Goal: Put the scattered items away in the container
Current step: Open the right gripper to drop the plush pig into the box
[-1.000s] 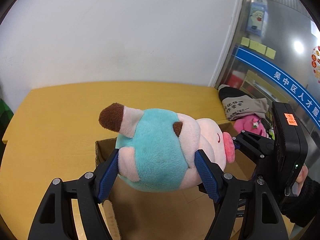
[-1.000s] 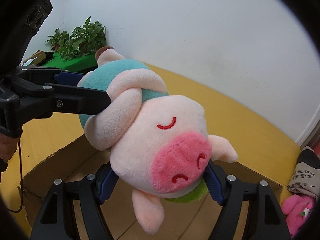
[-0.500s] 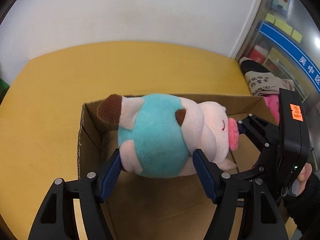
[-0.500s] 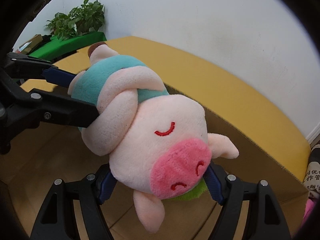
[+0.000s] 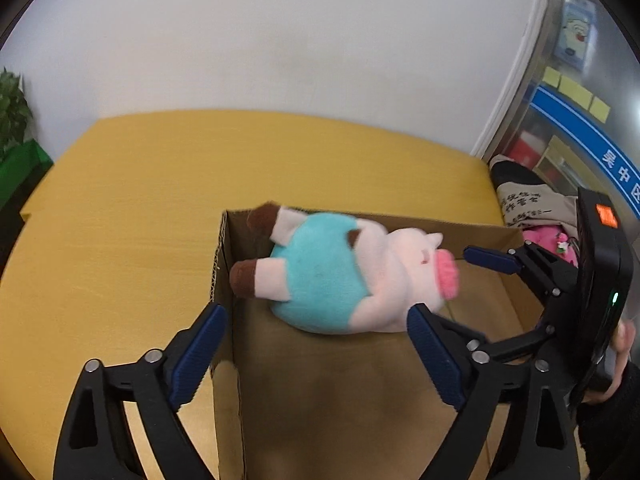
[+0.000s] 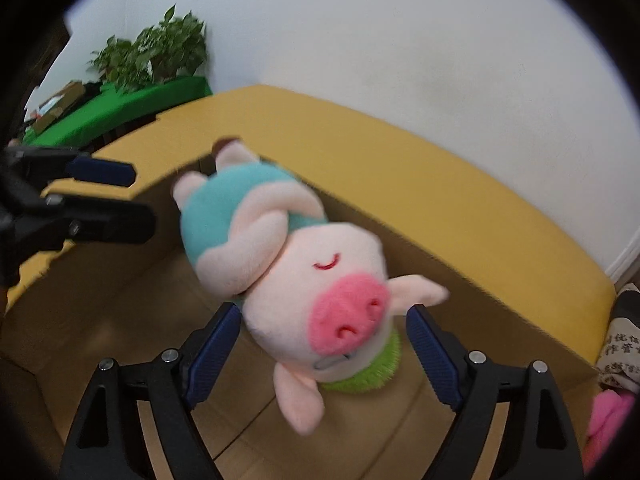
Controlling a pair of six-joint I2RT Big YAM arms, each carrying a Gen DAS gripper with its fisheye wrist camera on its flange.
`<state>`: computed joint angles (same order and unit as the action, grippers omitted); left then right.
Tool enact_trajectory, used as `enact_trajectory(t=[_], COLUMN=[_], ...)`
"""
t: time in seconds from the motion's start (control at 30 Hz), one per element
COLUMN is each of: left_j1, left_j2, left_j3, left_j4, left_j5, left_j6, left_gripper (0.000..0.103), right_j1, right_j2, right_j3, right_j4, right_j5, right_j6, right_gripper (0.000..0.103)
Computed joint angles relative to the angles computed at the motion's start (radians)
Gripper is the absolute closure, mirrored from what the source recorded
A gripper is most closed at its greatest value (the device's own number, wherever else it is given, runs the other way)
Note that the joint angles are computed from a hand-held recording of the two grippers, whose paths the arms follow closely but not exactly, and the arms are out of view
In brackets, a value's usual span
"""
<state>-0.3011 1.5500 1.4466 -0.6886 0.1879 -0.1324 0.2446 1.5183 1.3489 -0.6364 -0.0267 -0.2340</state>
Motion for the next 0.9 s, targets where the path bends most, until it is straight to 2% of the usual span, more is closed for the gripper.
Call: enact_trajectory(t=[0.1, 0.27, 0.43, 0.53, 0.57, 0.73, 0.9], left_j1=[-0.013, -0.075, -0.18, -0.232, -0.253, -0.331, -0.392], left_j2=[-0.082, -0.268, -0.442, -0.502, -0.524, -0.584, -0.61], left_j3=[-0.058, -0.195, -0.323, -0.369, -0.39, -0.445, -0.461], left_j4=[0.035, 0.091, 0.136, 0.138, 0.142, 0.116, 0.083], left_j5=[-0.015, -0.109, -0.236, -0.278, -0.292, -0.339, -0.39], left_j6=[0.016, 0.062, 0.016, -0.027, -0.048, -0.113, -0.142], left_gripper=[0.003, 0.0, 0.0, 0.0, 0.0, 0.0, 0.0], right_j1=[-0.015, -0.013, 0.05, 0.119, 0.129, 0.167, 0.18], right_j2=[-0.094, -0.294, -0.485, -0.577, -0.604, -0.698, -0.742], right_j3=[-0.015, -0.093, -0.206, -0.29, -0.311, -0.373, -0.4], right_j4=[-0.045, -0.112, -0.146, -0.152, -0.161, -0.211, -0.221], right_j5=[-0.023, -0.008, 0.065, 0.195, 0.215, 0.281, 0.289], right_j6=[0.039, 0.096, 0.233, 0.303, 0.321, 0.374, 0.389], right_gripper=[0.017, 0.017, 0.014, 0.014, 0.014, 0.014, 0.014])
